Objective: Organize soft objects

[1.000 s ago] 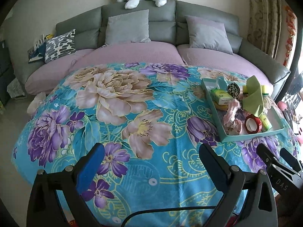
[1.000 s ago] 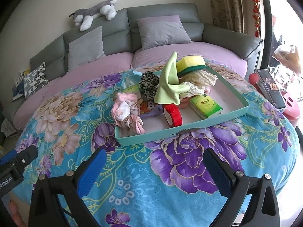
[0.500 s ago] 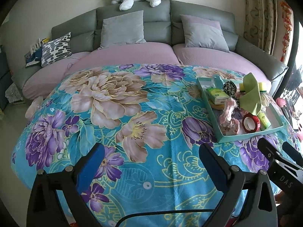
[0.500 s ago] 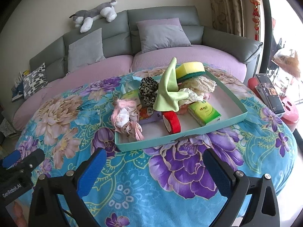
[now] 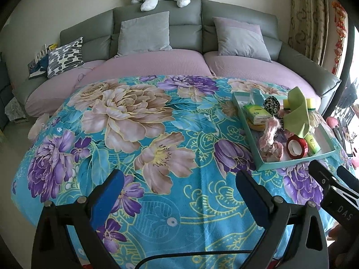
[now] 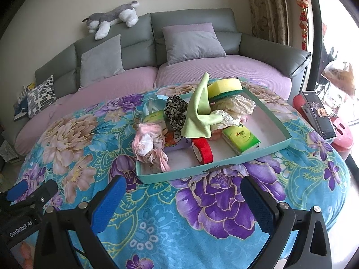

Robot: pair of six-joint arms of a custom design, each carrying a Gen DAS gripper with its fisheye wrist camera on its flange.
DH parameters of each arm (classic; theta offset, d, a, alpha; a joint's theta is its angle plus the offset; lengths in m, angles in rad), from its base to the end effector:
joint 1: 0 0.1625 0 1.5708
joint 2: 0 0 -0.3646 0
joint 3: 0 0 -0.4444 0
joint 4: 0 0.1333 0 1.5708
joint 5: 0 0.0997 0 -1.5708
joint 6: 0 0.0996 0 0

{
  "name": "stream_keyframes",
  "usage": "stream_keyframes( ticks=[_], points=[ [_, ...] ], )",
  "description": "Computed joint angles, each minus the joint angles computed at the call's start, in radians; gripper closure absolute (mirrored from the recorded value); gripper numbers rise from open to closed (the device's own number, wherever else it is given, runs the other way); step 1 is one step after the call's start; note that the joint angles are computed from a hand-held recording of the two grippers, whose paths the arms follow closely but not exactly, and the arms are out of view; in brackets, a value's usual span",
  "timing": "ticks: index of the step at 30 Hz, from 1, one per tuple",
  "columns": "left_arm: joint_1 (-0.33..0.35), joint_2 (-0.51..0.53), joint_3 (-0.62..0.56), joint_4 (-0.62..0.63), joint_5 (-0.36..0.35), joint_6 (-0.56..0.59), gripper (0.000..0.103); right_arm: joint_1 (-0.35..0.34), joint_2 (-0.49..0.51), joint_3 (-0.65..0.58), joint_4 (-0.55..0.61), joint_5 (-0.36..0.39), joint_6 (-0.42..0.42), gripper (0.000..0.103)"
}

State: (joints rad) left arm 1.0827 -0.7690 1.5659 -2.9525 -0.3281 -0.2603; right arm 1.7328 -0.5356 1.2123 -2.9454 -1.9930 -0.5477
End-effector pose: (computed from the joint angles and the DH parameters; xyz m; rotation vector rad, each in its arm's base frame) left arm -0.1148 -0.7015 0.1265 -0.1949 1.9747 -1.0512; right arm 0.2195 -0.7695 0.0647 0.6837 -2.4046 0.7876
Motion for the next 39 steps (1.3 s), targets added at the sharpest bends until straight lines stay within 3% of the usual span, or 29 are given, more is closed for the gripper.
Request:
stream_keyframes(
  ticks=[39],
  points=[
    [0.004, -0.007, 0.002, 0.026, -0.011, -0.023, 0.003, 0.003, 0.010, -0.010, 0.024, -0.012, -0.011, 0.000]
  ],
)
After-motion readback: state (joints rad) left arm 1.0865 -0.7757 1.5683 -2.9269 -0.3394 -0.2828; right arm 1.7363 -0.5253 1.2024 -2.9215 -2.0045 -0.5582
